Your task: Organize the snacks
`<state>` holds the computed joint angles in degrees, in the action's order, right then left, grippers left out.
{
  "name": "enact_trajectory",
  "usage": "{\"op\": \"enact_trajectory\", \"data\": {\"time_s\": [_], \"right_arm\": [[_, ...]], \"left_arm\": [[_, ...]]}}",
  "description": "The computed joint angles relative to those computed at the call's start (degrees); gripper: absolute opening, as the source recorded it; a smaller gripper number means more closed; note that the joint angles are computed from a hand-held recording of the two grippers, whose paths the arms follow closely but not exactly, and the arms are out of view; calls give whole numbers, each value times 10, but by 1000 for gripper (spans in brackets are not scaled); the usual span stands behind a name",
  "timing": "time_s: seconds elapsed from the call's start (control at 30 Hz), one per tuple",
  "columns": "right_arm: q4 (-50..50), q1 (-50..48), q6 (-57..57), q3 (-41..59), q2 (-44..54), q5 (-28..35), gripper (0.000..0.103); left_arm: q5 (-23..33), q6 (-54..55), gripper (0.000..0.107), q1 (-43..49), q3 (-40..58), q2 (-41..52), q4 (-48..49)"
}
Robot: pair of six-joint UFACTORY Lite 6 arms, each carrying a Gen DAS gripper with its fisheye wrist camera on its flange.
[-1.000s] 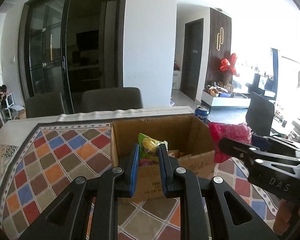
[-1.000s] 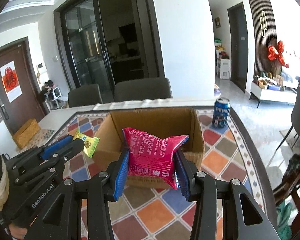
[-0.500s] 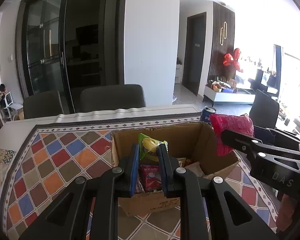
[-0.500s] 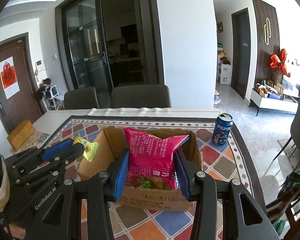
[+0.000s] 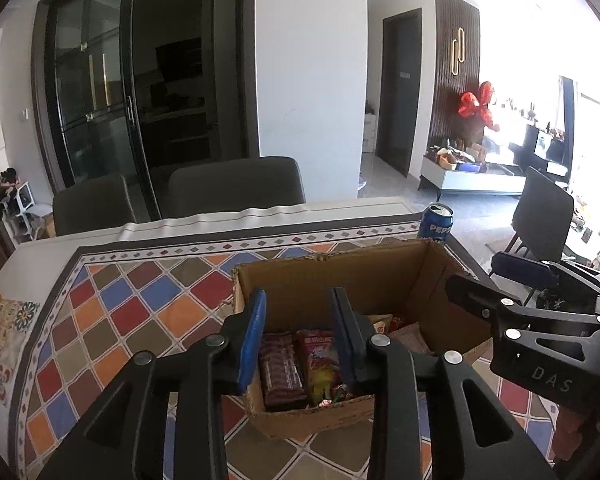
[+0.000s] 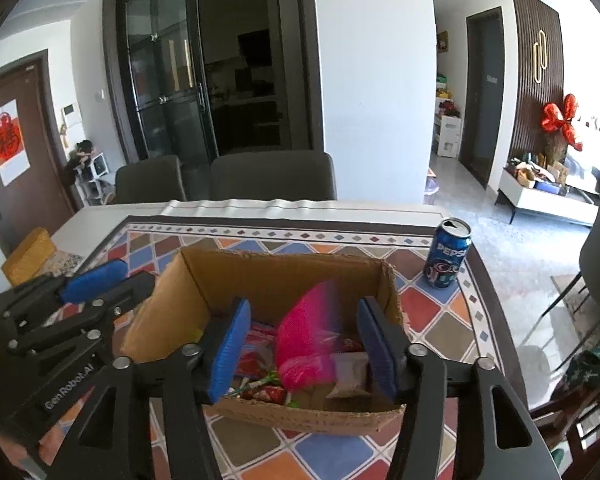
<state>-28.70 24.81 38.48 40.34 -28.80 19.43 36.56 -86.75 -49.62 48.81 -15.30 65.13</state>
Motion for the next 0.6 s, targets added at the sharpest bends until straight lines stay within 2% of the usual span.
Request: {"op": "enact_trajectory", "data": {"time_s": [0.2, 0.37, 0.47, 0.6], "right_arm": [[24, 5, -11, -30, -53, 25, 63], [33, 24, -11, -55, -121, 66, 64], [-12, 68, 43, -72, -178, 118, 73], [-125, 181, 177, -96, -257, 224, 76]], "left_arm": [[65, -11, 39, -56, -21, -35, -10], [141, -38, 48, -135, -40, -84, -14], [213, -67, 54, -207, -50, -109, -7], [309, -96, 62, -299, -58, -128, -5]]}}
